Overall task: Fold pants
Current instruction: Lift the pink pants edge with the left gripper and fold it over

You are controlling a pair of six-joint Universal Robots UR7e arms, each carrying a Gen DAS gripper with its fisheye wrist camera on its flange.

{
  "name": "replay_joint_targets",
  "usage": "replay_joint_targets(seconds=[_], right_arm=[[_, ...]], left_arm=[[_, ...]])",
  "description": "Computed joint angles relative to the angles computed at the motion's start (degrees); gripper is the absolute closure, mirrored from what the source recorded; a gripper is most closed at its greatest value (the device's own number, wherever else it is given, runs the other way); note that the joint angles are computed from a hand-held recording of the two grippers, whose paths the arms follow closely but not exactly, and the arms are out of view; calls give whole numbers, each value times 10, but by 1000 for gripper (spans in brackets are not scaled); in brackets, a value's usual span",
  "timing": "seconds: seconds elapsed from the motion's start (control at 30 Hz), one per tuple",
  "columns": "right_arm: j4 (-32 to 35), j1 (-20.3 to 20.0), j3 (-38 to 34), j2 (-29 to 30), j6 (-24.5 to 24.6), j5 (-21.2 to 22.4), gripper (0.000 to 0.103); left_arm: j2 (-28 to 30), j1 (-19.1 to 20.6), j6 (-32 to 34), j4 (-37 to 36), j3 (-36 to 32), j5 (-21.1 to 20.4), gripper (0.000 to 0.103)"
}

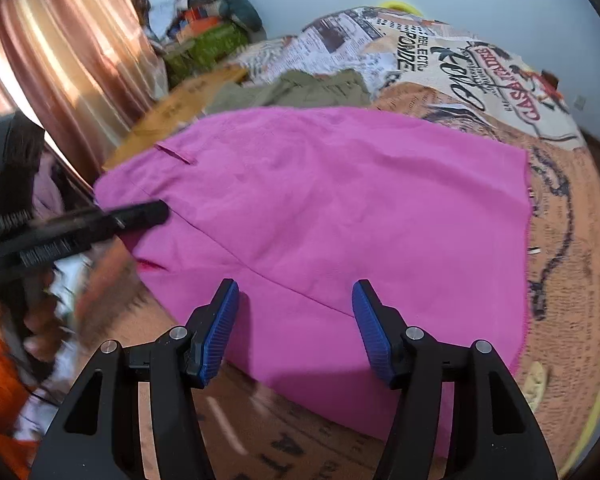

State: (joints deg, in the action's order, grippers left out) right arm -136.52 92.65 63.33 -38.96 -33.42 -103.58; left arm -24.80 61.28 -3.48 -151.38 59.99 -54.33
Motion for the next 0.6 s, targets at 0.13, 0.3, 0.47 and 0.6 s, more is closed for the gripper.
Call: replay_joint_targets(seconds=[0.13, 0.3, 0.47, 0.6], right_arm=[[-23, 9, 8, 2, -18, 4, 47], [10, 9, 10, 13, -35, 3, 47], [-2, 7, 27, -2, -36, 7, 47], [-46, -5, 65, -36, -21, 12, 47]], left_arm=[[6, -30, 106, -71, 6, 36, 80], [34, -52, 186, -81, -28, 50, 84], [62, -66, 241, -75, -62, 80, 84], [71, -72, 262, -63, -76, 77, 84]])
